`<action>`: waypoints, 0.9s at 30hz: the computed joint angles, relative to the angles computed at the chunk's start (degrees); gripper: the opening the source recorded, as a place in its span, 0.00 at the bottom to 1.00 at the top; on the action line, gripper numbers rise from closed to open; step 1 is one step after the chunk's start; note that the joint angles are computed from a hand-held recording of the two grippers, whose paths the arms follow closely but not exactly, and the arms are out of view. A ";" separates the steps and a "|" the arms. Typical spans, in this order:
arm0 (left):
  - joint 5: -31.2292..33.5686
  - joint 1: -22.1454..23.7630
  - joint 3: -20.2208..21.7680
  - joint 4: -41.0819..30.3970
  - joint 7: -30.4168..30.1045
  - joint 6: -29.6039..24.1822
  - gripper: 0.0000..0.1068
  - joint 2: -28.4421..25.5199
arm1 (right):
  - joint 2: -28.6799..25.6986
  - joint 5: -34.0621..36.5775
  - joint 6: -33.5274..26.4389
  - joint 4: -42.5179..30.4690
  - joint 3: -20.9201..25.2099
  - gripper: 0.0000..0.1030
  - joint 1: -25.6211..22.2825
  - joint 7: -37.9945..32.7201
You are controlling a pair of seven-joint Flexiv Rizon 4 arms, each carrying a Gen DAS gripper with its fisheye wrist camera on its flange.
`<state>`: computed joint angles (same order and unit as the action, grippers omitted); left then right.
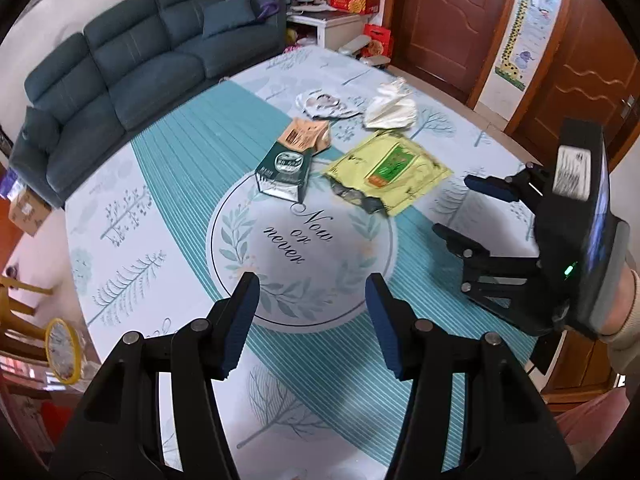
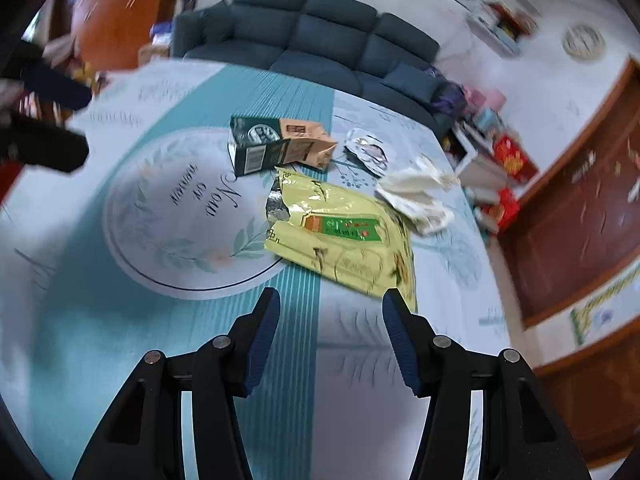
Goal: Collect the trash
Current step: 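Move both open grippers back over the remaining trash on the table, then grasp the green-brown milk tea carton with the left gripper while the right gripper grasps the yellow-green snack bag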
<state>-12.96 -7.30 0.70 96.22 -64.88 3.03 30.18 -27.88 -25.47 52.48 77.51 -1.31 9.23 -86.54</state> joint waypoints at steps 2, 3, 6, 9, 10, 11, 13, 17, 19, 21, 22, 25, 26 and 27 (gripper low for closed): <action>0.04 0.24 0.05 0.48 -0.20 0.59 0.48 -0.72 | -1.58 -2.21 1.84 -0.25 -0.73 0.53 0.56 -1.42; 0.07 0.30 -0.02 0.65 -0.34 0.85 0.48 -0.98 | -2.43 -3.06 2.58 -0.65 -0.97 0.53 0.70 -2.41; -0.19 0.67 0.07 0.55 -0.76 1.43 0.48 -2.76 | -5.11 -5.49 3.80 -2.34 -2.12 0.53 1.56 -4.28; -0.94 0.90 0.16 -0.45 -1.23 1.18 0.48 -4.73 | -7.42 -8.18 5.24 -3.60 -3.81 0.53 2.39 -5.43; -1.20 0.92 0.08 -0.81 -1.19 1.45 0.48 -5.54 | -8.25 -8.68 5.56 -4.26 -4.20 0.53 2.52 -5.73; -1.20 0.94 0.07 -1.08 -1.18 1.51 0.48 -5.84 | -8.85 -9.46 6.02 -4.69 -4.91 0.53 2.89 -5.40; -1.33 0.92 -0.29 -1.82 -1.14 2.21 0.48 -7.19 | -10.16 -10.47 7.28 -5.67 -5.96 0.52 3.11 -4.90; -2.53 0.43 -0.81 -3.65 -1.12 2.52 0.48 -9.89 | -12.50 -9.18 7.33 -8.73 -5.23 0.29 2.19 -7.34; -3.03 0.16 -1.18 -4.57 -1.22 2.72 0.48 -11.27 | -13.60 -8.42 7.13 -10.15 -5.10 0.22 1.78 -8.33; -3.87 -0.26 -1.44 -5.59 -1.05 2.27 0.51 -12.89 | -14.03 -7.09 6.96 -11.16 -4.69 0.17 1.31 -8.85; -4.06 -0.39 -1.68 -6.00 -1.28 2.37 0.54 -13.66 | -14.36 -5.86 7.03 -12.14 -4.27 0.16 0.79 -8.78; -3.85 -0.63 -2.45 -7.24 -2.40 2.87 0.59 -15.86 | -14.62 -2.42 7.76 -14.29 -3.04 0.14 -0.39 -8.32; -3.69 -0.68 -2.63 -7.68 -2.89 2.91 0.59 -16.55 | -14.74 -0.75 7.42 -15.52 -2.34 0.13 -1.01 -7.99; -3.39 -0.73 -2.87 -7.91 -3.56 3.37 0.59 -17.19 | -14.87 0.70 6.85 -16.80 -1.80 0.12 -1.48 -7.64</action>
<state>-16.35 -8.03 -2.17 88.31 -68.44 6.40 12.99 -42.75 -24.77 59.33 60.70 -3.11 7.75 -94.18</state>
